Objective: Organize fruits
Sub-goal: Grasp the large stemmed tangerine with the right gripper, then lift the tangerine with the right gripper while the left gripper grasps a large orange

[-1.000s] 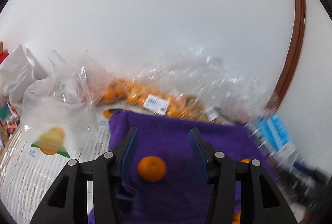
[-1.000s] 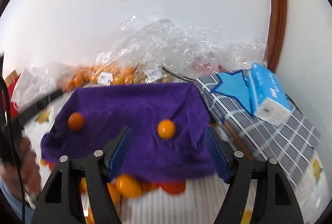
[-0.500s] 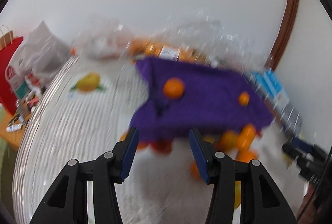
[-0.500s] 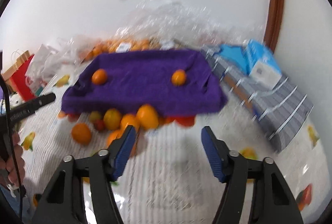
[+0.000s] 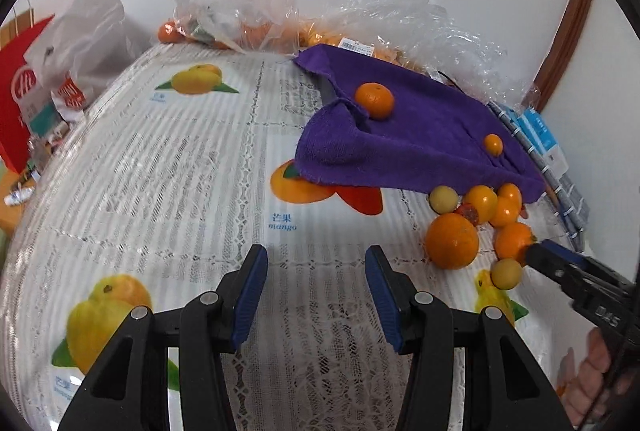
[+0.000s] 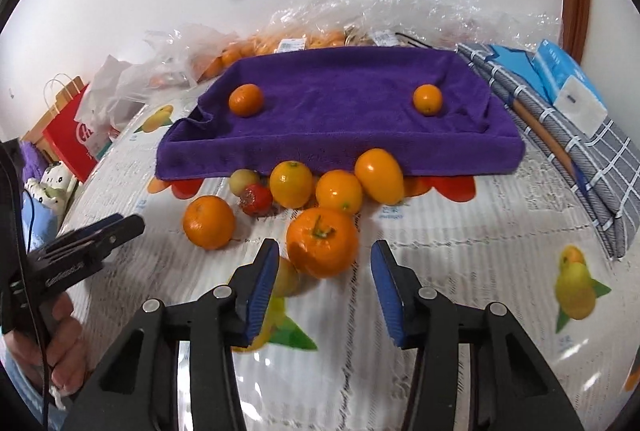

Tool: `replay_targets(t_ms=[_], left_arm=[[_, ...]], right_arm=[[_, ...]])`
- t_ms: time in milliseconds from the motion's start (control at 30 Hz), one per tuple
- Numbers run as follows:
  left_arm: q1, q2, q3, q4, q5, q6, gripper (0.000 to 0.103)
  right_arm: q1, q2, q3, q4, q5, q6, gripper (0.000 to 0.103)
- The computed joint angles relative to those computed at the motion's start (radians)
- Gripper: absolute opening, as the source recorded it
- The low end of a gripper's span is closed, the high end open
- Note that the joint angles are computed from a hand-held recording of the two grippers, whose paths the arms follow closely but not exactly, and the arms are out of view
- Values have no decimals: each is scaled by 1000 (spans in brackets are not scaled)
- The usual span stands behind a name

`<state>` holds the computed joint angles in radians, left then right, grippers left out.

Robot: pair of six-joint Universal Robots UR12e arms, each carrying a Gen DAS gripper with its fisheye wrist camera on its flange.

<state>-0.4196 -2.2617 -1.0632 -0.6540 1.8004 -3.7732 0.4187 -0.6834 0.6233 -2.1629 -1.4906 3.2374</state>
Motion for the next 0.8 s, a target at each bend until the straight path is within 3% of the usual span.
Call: replay_targets(t_ms=[167, 367, 533, 700, 800], left_arm=[[13, 15, -44, 83, -59, -26, 51], [11, 12, -36, 76, -56, -11, 51], [9, 12, -39, 99, -69, 21, 51], [-4, -15, 27, 31, -109, 78, 51], [-16, -56, 113, -25, -126, 119, 51]], right_arm=[[-3, 44, -73, 59, 23, 42, 48], [-10, 68, -110, 84, 52, 90, 43], [-19, 10, -10, -20, 47, 119, 43], [-27, -57, 99, -94, -39, 75, 43], [-31, -81, 141, -88, -81, 43, 43]])
